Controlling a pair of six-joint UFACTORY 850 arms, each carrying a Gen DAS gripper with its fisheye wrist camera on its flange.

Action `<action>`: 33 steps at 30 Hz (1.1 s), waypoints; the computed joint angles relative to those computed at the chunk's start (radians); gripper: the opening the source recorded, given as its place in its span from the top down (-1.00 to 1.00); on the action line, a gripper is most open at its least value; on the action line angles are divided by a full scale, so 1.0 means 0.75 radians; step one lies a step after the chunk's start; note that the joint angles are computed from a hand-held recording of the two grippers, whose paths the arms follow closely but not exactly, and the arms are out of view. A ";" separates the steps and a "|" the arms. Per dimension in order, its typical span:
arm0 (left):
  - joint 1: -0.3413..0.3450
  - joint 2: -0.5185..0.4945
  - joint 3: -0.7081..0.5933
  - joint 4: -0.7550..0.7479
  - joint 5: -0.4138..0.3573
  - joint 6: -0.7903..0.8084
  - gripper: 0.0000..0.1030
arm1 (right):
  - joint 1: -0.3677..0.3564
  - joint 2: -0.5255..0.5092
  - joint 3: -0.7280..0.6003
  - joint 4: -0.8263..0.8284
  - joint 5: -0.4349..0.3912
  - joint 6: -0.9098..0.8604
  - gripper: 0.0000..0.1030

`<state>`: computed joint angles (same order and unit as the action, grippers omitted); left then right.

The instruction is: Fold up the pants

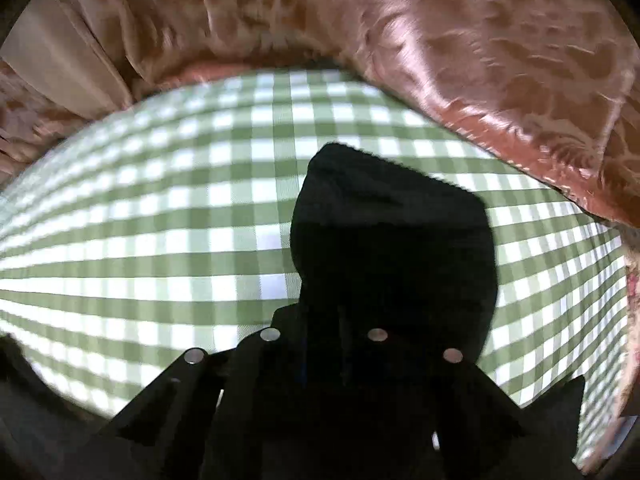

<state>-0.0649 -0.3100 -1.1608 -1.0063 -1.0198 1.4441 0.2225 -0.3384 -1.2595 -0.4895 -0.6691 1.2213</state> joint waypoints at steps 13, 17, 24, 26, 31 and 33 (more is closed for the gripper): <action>-0.081 0.081 0.095 0.010 -0.011 0.118 -0.19 | 0.120 1.013 0.865 -0.788 0.309 1.237 0.82; -0.116 0.096 0.119 0.049 0.021 0.135 -0.19 | 0.201 1.213 1.083 -0.788 0.250 1.476 0.83; -0.157 0.064 0.101 0.072 0.077 0.088 -0.15 | 0.239 1.328 1.326 -1.029 0.343 2.001 0.68; -0.157 0.059 0.095 0.067 0.088 0.086 -0.02 | 0.234 1.370 1.355 -1.066 0.336 2.042 0.49; -0.164 0.052 0.096 0.051 0.154 0.115 0.83 | 0.158 1.393 1.346 -0.994 0.331 1.930 0.26; -0.164 0.049 0.097 0.041 0.167 0.127 1.00 | 0.108 1.366 1.329 -0.951 0.355 1.852 0.68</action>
